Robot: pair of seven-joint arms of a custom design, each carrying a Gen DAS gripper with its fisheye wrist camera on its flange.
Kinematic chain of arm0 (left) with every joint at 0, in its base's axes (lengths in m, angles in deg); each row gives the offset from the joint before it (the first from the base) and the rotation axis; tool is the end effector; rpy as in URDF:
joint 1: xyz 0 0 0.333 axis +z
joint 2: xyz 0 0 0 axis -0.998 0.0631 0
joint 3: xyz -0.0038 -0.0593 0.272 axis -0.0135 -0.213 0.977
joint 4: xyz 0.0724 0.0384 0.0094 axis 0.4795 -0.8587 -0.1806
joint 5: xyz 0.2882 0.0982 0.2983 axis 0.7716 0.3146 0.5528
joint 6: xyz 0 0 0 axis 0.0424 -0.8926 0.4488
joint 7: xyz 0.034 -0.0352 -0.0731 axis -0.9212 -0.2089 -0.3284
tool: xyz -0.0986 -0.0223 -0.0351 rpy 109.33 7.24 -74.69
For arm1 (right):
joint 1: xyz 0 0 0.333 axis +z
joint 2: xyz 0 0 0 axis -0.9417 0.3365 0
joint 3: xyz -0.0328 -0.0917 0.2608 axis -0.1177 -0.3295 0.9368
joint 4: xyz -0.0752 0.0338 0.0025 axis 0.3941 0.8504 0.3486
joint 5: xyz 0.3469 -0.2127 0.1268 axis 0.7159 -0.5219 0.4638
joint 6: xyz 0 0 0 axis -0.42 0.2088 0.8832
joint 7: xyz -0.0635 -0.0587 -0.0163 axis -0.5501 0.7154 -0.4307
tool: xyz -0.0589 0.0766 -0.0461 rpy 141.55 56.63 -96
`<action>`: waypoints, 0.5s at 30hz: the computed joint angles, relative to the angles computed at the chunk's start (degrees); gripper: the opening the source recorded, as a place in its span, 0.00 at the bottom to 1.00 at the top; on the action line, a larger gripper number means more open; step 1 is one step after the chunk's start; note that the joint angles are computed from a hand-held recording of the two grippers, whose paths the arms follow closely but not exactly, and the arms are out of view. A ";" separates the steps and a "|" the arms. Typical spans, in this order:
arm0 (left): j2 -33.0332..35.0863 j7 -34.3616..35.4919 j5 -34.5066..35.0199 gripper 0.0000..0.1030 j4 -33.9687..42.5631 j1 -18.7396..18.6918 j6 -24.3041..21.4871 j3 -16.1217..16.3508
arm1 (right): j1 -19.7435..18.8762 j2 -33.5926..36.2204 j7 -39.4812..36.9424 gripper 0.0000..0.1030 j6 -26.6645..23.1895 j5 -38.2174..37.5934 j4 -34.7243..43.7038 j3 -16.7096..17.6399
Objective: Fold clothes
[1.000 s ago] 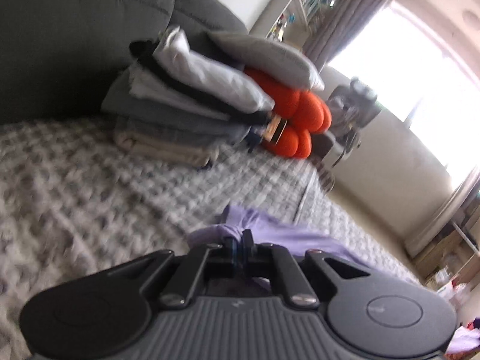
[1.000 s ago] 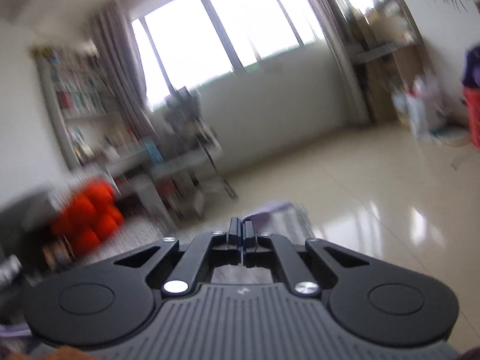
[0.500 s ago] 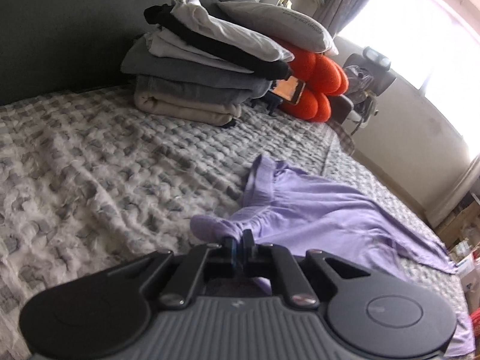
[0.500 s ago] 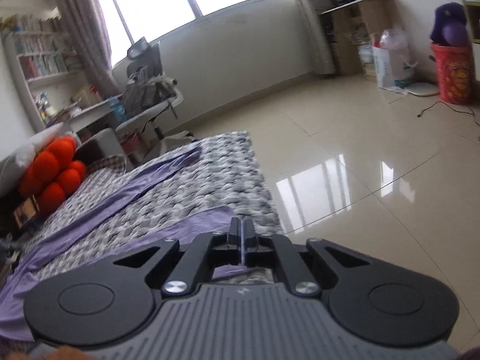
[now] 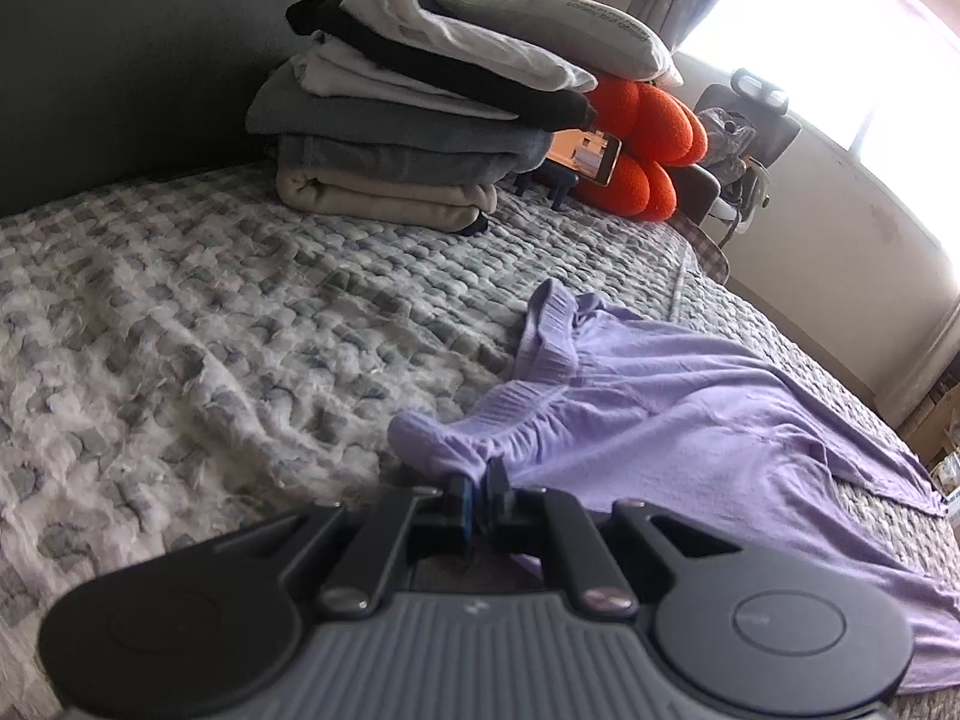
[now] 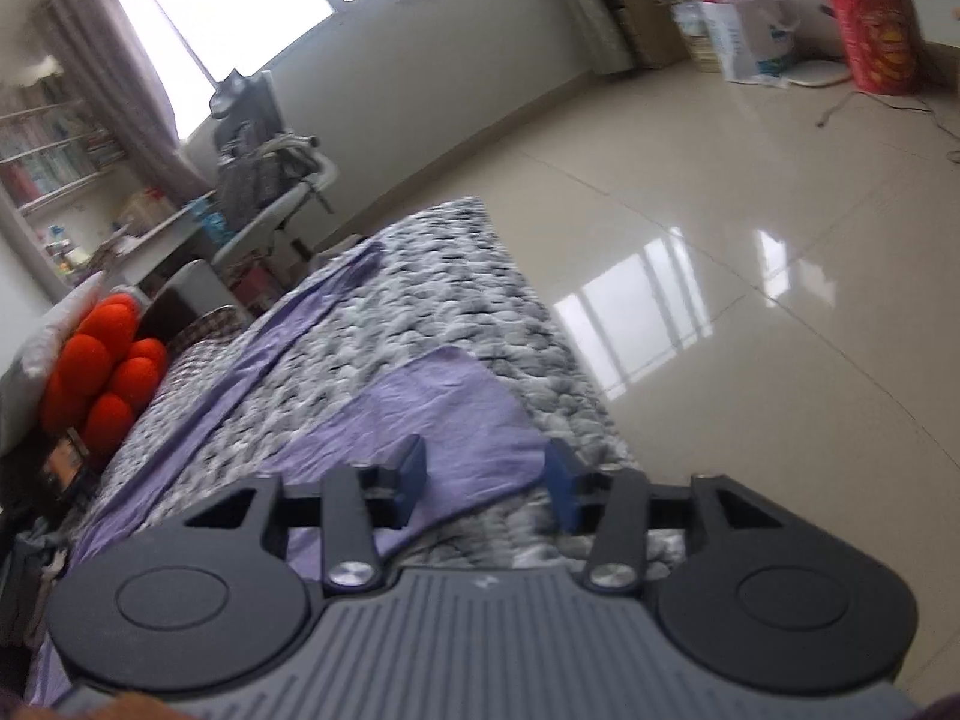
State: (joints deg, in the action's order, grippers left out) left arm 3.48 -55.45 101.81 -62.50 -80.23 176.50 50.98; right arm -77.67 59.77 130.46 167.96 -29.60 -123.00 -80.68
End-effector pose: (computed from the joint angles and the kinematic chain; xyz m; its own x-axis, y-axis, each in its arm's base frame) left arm 0.5787 -0.0468 0.4745 0.5377 -0.7817 0.3159 -0.3602 -0.5518 -0.7522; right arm 0.7988 -0.0811 0.4666 -0.0516 -0.8510 -0.5227 -0.5869 0.4493 -0.6735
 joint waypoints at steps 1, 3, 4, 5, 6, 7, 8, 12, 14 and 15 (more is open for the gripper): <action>-0.04 0.19 0.24 0.04 0.04 -0.03 -0.20 -0.09 | 0.00 -0.03 -0.23 0.45 -0.09 -0.09 0.05 0.03; -0.02 0.99 -0.25 0.04 0.11 -0.18 -0.61 -0.07 | 1.23 -0.21 0.06 0.15 0.68 -2.58 -0.08 -1.50; -0.04 1.17 -0.50 0.04 0.08 -0.22 -0.69 -0.03 | 1.98 -0.48 0.41 0.01 1.72 -3.95 -0.53 -2.36; -0.12 1.18 -0.61 0.04 0.01 -0.21 -0.71 -0.01 | 2.12 -1.32 -0.04 0.01 3.55 -3.96 -1.82 -2.18; -0.21 1.18 -0.71 0.04 -0.06 -0.19 -0.72 0.00 | 2.21 -2.17 -0.64 0.00 5.43 -3.72 -3.13 -1.90; -0.44 0.71 -0.38 0.04 -0.21 -0.11 -0.70 -0.08 | 2.65 -3.02 -0.68 0.00 7.40 -3.88 -4.43 -2.12; -0.77 -0.28 0.68 0.04 -0.37 0.08 -0.67 -0.30 | 2.68 -3.79 -1.13 0.00 8.80 -3.72 -5.46 -2.01; 0.03 2.29 -1.94 0.06 0.07 -0.47 -0.53 0.15 | 3.15 -5.87 -2.85 0.00 12.43 -3.82 -8.09 -2.29; 0.71 4.90 -6.13 0.16 0.01 -0.96 0.29 0.84 | 3.71 -5.14 -2.74 0.01 10.65 -5.41 -7.11 -3.06; 0.64 4.98 -6.94 0.19 -0.44 -0.88 1.35 1.04 | 3.87 -4.89 -2.46 0.03 10.35 -5.50 -6.99 -3.00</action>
State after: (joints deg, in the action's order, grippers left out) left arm 4.12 -50.47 94.86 -62.94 -81.11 177.85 52.02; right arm -73.80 54.88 128.01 178.31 -35.11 -129.99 -83.68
